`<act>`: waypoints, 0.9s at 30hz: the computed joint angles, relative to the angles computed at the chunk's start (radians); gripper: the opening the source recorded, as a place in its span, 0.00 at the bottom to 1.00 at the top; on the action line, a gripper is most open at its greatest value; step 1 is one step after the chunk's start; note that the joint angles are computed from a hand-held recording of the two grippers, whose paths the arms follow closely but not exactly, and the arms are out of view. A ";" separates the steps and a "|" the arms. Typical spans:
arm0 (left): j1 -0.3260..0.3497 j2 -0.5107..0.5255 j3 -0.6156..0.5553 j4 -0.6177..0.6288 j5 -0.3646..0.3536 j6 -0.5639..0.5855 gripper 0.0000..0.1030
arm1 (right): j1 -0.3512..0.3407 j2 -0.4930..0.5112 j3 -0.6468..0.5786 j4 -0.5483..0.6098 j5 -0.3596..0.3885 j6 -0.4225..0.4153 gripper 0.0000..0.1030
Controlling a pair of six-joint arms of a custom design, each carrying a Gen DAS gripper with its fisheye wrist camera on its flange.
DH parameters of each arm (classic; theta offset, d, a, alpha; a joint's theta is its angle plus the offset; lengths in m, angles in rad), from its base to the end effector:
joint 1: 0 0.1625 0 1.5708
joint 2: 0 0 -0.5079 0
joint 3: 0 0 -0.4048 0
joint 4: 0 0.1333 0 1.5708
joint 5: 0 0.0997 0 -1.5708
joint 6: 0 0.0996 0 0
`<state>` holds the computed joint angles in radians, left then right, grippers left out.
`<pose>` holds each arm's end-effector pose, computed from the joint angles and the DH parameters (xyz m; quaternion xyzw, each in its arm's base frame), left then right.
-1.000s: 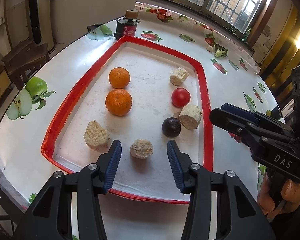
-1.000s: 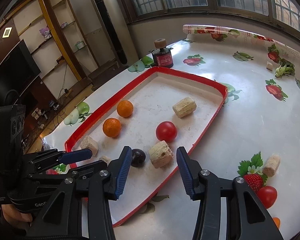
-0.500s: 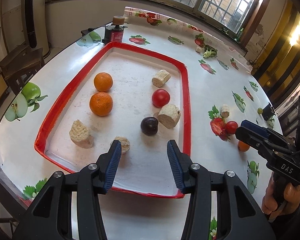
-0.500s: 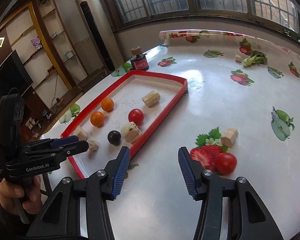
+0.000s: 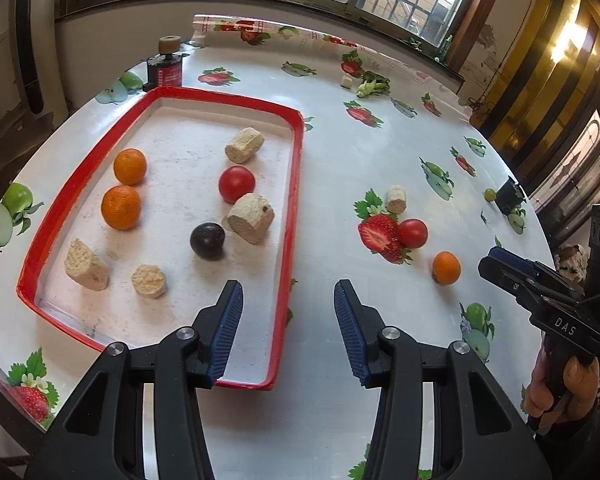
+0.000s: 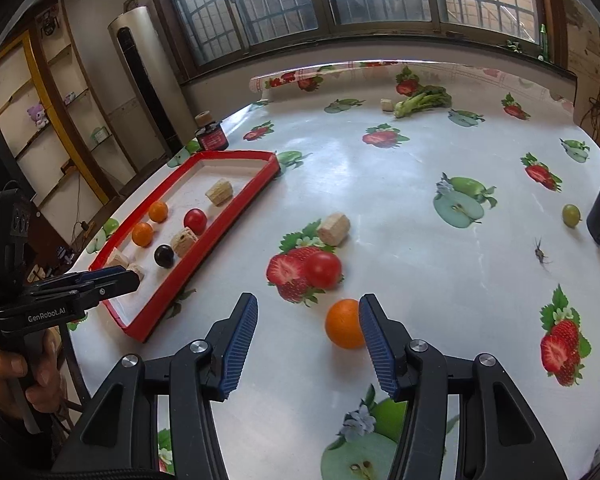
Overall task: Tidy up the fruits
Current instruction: 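Move the left tool toward an orange while the right tool approaches a green grape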
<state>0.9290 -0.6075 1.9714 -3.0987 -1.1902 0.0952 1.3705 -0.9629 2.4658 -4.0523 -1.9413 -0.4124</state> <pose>-0.2309 -0.5935 -0.0187 0.3381 0.9185 -0.1283 0.1598 0.0057 -0.4606 0.2064 0.0057 -0.8718 0.3914 0.2943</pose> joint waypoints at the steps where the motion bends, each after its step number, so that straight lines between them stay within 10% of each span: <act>1: -0.005 0.005 0.000 0.002 -0.003 0.000 0.44 | -0.009 -0.004 0.010 -0.011 0.003 0.001 0.53; 27: -0.117 0.150 -0.081 0.129 -0.129 0.014 0.44 | -0.263 -0.138 0.102 -0.083 0.048 0.019 0.53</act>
